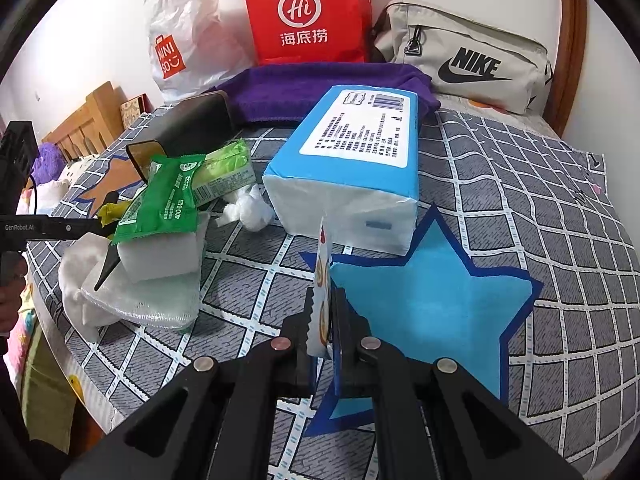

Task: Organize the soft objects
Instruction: 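Lift the orange-print packet with the right gripper while the left gripper grasps the black strap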

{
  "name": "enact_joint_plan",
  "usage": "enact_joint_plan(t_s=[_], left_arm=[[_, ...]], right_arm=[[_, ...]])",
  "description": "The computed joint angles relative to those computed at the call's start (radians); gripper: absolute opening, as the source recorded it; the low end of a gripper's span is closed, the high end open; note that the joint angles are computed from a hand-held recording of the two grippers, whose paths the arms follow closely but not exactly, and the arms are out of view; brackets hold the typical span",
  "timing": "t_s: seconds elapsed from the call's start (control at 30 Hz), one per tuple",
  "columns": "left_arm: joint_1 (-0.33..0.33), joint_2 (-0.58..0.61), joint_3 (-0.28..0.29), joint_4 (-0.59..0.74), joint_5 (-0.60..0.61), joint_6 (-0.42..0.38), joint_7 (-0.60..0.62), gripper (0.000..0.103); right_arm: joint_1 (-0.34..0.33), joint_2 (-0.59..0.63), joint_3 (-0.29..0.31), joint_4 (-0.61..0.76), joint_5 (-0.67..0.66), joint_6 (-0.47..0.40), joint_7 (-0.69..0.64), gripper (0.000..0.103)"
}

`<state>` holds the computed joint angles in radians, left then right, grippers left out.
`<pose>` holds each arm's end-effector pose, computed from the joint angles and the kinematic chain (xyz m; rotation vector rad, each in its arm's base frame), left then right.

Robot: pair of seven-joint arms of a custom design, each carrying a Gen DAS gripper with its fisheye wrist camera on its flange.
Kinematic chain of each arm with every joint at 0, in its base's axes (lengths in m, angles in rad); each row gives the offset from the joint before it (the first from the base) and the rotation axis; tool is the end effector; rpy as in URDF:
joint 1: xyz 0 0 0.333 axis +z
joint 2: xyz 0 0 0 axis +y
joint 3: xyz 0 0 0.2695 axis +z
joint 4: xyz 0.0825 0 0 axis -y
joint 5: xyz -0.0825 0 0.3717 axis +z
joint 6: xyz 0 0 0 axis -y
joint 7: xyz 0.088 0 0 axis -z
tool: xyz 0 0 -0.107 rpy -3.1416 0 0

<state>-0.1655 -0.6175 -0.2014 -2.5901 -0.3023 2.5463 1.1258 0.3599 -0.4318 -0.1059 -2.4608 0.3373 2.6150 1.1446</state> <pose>0.3917 -0.1489 0.4838 -2.3286 1.7497 -0.8569 0.4518 0.1076 0.4788 -2.1322 1.3615 -0.3237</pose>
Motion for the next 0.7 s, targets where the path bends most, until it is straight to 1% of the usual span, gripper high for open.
enact_joint_plan(t_s=[0.07, 0.17, 0.23, 0.27, 0.33, 0.37, 0.43, 0.53, 0.6, 0.63, 0.67, 0.7], left_arm=[[0.016, -0.024, -0.009, -0.014, 0.018, -0.016, -0.022, 0.053], [0.031, -0.041, -0.007, -0.029, 0.018, -0.022, -0.057, 0.053], [0.046, -0.036, -0.011, -0.028, 0.023, -0.018, -0.087, 0.052], [0.056, -0.028, -0.022, -0.018, 0.044, -0.025, -0.096, 0.051], [0.097, 0.006, -0.075, 0.033, 0.131, -0.077, -0.141, 0.049], [0.117, 0.024, -0.103, 0.061, 0.186, -0.110, -0.169, 0.045], [0.142, 0.073, -0.151, 0.119, 0.283, -0.159, -0.234, 0.045], [0.151, 0.151, -0.192, 0.203, 0.411, -0.222, -0.302, 0.045], [0.140, 0.174, -0.190, 0.227, 0.455, -0.244, -0.331, 0.044], [0.128, 0.180, -0.181, 0.232, 0.465, -0.248, -0.335, 0.040], [0.114, 0.175, -0.168, 0.228, 0.468, -0.248, -0.339, 0.028], [0.101, 0.169, -0.157, 0.224, 0.474, -0.254, -0.345, 0.024]], right_arm=[[-0.001, 0.000, 0.001, 0.002, -0.003, -0.004, -0.001, 0.006], [-0.002, 0.004, 0.004, 0.008, -0.006, -0.010, 0.001, 0.006], [-0.002, 0.006, 0.006, 0.009, -0.007, -0.010, 0.003, 0.006], [-0.002, 0.007, 0.008, 0.010, -0.009, -0.011, 0.003, 0.007], [-0.004, 0.009, 0.014, 0.013, -0.018, -0.011, 0.005, 0.008], [-0.005, 0.010, 0.016, 0.014, -0.023, -0.011, 0.006, 0.008], [-0.006, 0.012, 0.018, 0.016, -0.030, -0.010, 0.007, 0.008], [-0.012, 0.021, 0.021, 0.023, -0.043, -0.013, 0.014, 0.008], [-0.021, 0.028, 0.030, 0.025, -0.063, -0.009, 0.025, 0.008], [-0.019, 0.030, 0.027, 0.027, -0.063, -0.008, 0.022, 0.008], [-0.017, 0.031, 0.025, 0.026, -0.061, -0.003, 0.018, 0.008], [-0.015, 0.032, 0.023, 0.025, -0.059, 0.002, 0.014, 0.008]])
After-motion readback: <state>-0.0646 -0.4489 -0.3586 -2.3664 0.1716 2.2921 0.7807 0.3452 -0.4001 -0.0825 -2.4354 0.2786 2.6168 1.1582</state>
